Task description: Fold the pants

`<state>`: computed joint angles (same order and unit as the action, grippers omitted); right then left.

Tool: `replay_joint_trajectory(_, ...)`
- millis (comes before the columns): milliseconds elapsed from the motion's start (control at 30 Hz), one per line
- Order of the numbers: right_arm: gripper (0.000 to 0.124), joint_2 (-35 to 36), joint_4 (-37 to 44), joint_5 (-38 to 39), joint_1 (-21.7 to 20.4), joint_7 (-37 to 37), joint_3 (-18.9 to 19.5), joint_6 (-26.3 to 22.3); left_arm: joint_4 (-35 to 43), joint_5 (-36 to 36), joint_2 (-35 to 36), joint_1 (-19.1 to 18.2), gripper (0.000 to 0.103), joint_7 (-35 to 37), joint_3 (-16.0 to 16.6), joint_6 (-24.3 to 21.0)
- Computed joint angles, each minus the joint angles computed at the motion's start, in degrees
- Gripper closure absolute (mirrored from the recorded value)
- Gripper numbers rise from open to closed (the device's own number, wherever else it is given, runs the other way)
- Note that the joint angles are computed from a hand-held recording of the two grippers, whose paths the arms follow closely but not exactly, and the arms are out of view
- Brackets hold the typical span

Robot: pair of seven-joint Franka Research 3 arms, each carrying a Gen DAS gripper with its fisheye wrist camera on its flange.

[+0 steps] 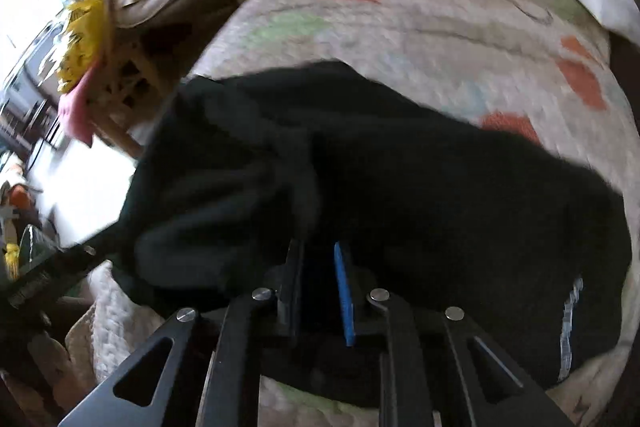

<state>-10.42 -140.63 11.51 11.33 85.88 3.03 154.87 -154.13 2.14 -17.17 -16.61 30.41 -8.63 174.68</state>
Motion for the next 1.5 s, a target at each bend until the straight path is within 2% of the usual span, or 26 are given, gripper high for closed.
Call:
replay_joint_trajectory(33,0.108,-0.42,-0.61,-2.59,-1.09,2.31,0.53,-0.45,0.34,-0.08,0.3,-0.19,0.066,0.09,0.09,-0.04)
replay_joint_trajectory(133,0.111,-1.8,-2.74,1.94,-0.26,-1.07,-1.55,0.54,0.99,0.82,0.63,0.36,0.066,0.05,-0.81,-0.32)
replay_joint_trajectory(200,0.109,-2.82,-3.07,7.27,1.01,-4.93,-3.1,0.53,1.45,3.82,0.36,3.3,0.065,-2.13,-3.63,-1.41)
replay_joint_trajectory(300,0.107,-4.18,-3.69,11.09,1.08,-7.34,-3.45,2.38,1.75,8.04,0.2,7.5,0.059,-7.5,-6.99,-2.94)
replay_joint_trajectory(333,0.107,-4.68,-3.73,13.24,1.78,-9.01,-3.91,3.5,1.74,8.46,0.49,7.39,0.057,-8.21,-6.66,-3.04)
replay_joint_trajectory(433,0.107,-4.55,-2.0,15.78,2.69,-11.35,-3.62,4.02,1.89,5.01,2.48,2.57,0.057,-4.63,-2.07,-2.15)
replay_joint_trajectory(467,0.107,-3.61,-0.53,16.63,3.23,-12.43,-3.65,3.51,1.94,5.29,2.5,2.61,0.057,-4.35,-2.29,-2.11)
replay_joint_trajectory(567,0.106,-0.59,4.2,19.1,4.27,-15.78,-3.58,0.09,2.19,2.67,2.82,-0.83,0.059,0.15,-0.19,-1.59)
replay_joint_trajectory(700,0.103,6.11,11.94,15.45,3.31,-15.4,-1.73,-5.5,2.99,3.46,2.49,0.37,0.062,0.05,-2.31,-4.24)
replay_joint_trajectory(800,0.103,10.1,14.83,10.97,2.08,-9.51,-1.21,-8.16,3.28,5.01,1.72,1.72,0.062,-1.72,-3.88,-6.24)
replay_joint_trajectory(867,0.103,9.98,14.05,15.19,1.37,-11.37,-1.39,-7.83,3.36,7.99,0.87,3.78,0.062,-4.88,-5.95,-7.54)
replay_joint_trajectory(933,0.102,7.19,11.47,16.3,0.83,-12.33,-1.59,-5.66,3.31,10.12,0.21,4.81,0.062,-7.2,-6.89,-7.78)
replay_joint_trajectory(1033,0.091,0.36,5.64,14.22,-0.71,-12.95,-2.52,-0.86,3.12,13.98,-0.75,6.13,0.062,-9.55,-8.16,-6.62)
replay_joint_trajectory(1100,0.07,-3.65,2.76,14.11,-2.35,-13.39,-4.15,0.77,3.73,18.51,-1.36,7.87,0.061,-11.52,-10.54,-6.12)
replay_joint_trajectory(1167,0.062,-6.95,0.84,13.73,-4.94,-12.84,-6.08,1.39,4.63,21.32,-1.19,7.81,0.055,-11.97,-11.48,-5.86)
replay_joint_trajectory(1200,0.062,-7.96,0.31,13.31,-6.39,-12.36,-6.9,1.19,5.38,22.02,-0.67,7.19,0.054,-11.65,-11.47,-5.97)
replay_joint_trajectory(1267,0.062,-8.88,0.05,13.23,-9.31,-11.36,-9.0,-0.06,6.78,20.29,1.03,3.38,0.054,-8.09,-9.17,-5.09)
replay_joint_trajectory(1333,0.061,-8.76,0.38,16.14,-10.41,-11.67,-11.47,-1.66,8.36,15.16,3.14,-2.56,0.054,-1.46,-5.65,-3.77)
replay_joint_trajectory(1367,0.061,-8.47,0.65,18.58,-10.36,-12.52,-12.71,-2.68,9.82,14.52,4.08,-3.87,0.054,0.76,-5.86,-4.24)
replay_joint_trajectory(1400,0.061,-7.79,1.1,22.5,-10.02,-13.7,-14.5,-4.22,11.76,16.6,5.01,-3.38,0.054,1.37,-7.85,-5.39)
replay_joint_trajectory(1500,0.061,-5.46,2.31,31.21,-10.39,-16.09,-16.29,-7.45,17.72,24.46,8.51,-2.73,0.052,1.83,-12.51,-9.4)
